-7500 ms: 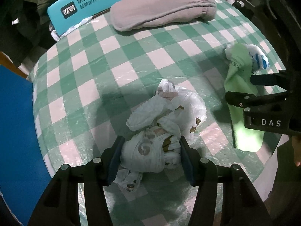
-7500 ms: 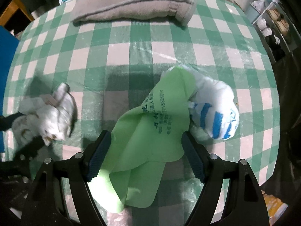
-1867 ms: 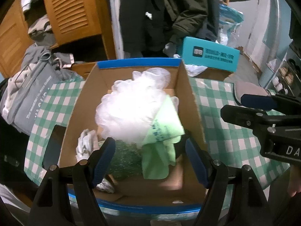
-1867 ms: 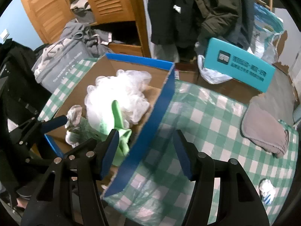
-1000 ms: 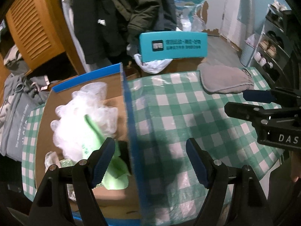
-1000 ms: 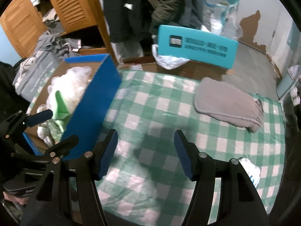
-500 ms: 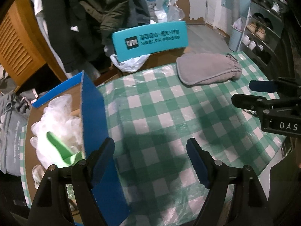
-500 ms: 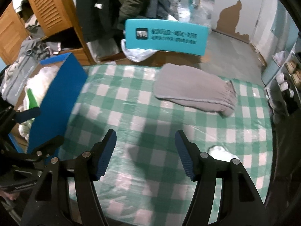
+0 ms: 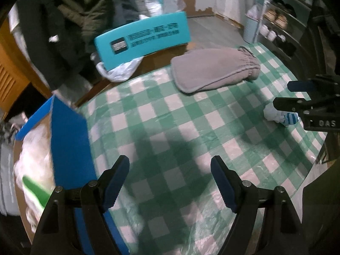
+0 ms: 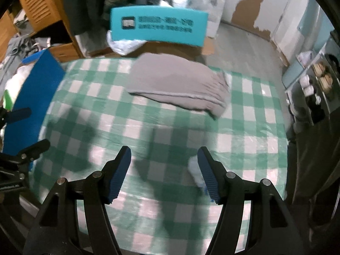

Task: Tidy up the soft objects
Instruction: 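Move both tools back toward the striped bag and grey pouch, then grasp the blue-striped white bag with the right tool while the left tool grasps the grey pouch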

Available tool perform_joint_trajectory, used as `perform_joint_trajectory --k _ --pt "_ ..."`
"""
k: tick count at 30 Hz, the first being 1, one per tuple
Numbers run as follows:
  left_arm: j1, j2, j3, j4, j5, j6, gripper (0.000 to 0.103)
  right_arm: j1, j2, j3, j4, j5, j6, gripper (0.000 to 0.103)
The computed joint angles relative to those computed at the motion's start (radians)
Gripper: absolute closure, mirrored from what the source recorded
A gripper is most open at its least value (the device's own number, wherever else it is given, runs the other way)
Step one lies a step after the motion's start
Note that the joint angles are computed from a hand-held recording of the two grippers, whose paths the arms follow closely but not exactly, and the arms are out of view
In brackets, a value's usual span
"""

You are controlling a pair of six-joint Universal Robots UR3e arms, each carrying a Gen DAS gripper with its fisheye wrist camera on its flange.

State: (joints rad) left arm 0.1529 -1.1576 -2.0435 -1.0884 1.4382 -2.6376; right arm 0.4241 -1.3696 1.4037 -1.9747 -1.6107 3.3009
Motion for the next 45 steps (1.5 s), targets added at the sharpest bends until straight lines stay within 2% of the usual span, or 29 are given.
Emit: perform_joint_trajectory --k 4,10,20,24,25,26,29,37,41,45 --pt "-0.091 -0.089 0.008 0.1 0.021 -0.001 0.023 -0.057 0.002 0.036 0.037 0.001 -0.07 0.039" --pt "-0.171 -0.187 0.003 0.163 0.047 -0.009 0.023 -0.141 -0.027 0.144 0.049 0.041 -0.134 0.039" --pt "-0.24 -0.296 0.013 0.225 0.082 -0.039 0.023 -0.126 -0.006 0.225 0.014 0.005 -0.167 0.039" --pt "-0.238 -0.314 0.019 0.223 0.08 -0.05 0.023 -0.109 0.018 0.234 0.003 -0.03 -0.158 0.039" --pt "-0.236 -0.319 0.024 0.218 0.075 -0.051 0.023 -0.11 0.021 0.233 0.001 -0.029 -0.155 0.043" --pt "-0.236 -0.326 0.031 0.214 0.071 -0.052 0.023 -0.112 0.023 0.233 -0.003 -0.027 -0.152 0.054" --pt "-0.245 -0.358 0.057 0.227 0.063 -0.059 0.023 -0.121 0.017 0.234 -0.004 -0.01 -0.14 0.058" --pt "-0.286 -0.525 0.209 0.282 0.039 -0.076 0.022 -0.215 -0.062 0.225 -0.044 0.083 -0.037 0.06" --pt "-0.303 -0.617 0.318 0.277 0.007 -0.063 0.017 -0.276 -0.105 0.217 -0.06 0.131 0.01 0.059" --pt "-0.335 -0.695 0.419 0.281 -0.009 -0.037 0.016 -0.313 -0.096 0.175 -0.066 0.159 0.025 0.059"
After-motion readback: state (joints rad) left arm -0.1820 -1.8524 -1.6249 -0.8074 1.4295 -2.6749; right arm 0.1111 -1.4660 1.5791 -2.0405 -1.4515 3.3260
